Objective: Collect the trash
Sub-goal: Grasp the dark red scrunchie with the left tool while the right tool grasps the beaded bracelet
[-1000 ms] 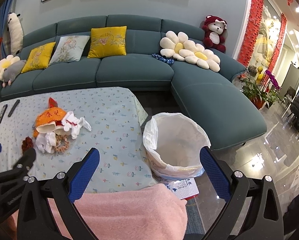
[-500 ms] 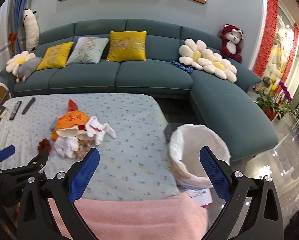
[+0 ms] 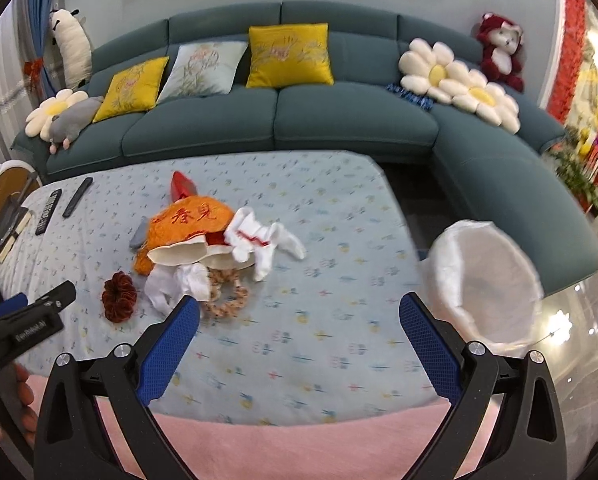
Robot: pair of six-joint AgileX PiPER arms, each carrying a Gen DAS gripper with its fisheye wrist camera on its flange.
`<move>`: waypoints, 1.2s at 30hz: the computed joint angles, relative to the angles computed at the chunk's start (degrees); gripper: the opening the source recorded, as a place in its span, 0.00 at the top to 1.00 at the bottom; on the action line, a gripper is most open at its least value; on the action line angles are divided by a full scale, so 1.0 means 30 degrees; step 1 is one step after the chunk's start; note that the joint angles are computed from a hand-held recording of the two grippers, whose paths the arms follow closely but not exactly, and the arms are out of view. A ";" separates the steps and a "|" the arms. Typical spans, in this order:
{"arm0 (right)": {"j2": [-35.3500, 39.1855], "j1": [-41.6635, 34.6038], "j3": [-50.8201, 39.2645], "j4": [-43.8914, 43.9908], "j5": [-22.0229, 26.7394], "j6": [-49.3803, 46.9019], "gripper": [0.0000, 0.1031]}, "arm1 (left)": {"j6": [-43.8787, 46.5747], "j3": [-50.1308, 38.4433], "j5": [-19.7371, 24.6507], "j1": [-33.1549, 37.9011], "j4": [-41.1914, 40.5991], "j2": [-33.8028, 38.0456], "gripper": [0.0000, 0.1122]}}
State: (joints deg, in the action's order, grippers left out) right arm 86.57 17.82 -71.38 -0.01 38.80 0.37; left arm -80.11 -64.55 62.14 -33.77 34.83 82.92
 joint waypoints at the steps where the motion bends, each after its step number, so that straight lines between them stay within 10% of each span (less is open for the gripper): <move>1: 0.0529 0.0192 -0.0222 0.0017 -0.0087 0.0235 0.11 | 0.0416 0.0652 -0.0874 0.1047 -0.0458 -0.0203 0.15; 15: 0.9001 0.2941 -0.5012 -0.3128 0.0106 0.4799 0.24 | 0.7743 0.2926 -0.8209 0.8003 -0.5102 0.3384 0.34; 27: 1.2874 0.2654 -0.7922 -0.0942 0.1747 0.3464 0.70 | 1.0156 0.3304 -1.0507 0.9013 -0.8027 0.4972 0.77; 36: 1.1606 0.2374 -0.6277 0.0897 0.1085 0.1701 0.91 | 0.9257 0.3351 -1.0362 0.8248 -0.7944 0.4424 0.87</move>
State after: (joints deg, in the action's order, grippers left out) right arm 121.39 24.94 -90.21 2.68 42.05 5.48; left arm -52.34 -54.49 31.05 -9.03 11.00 96.19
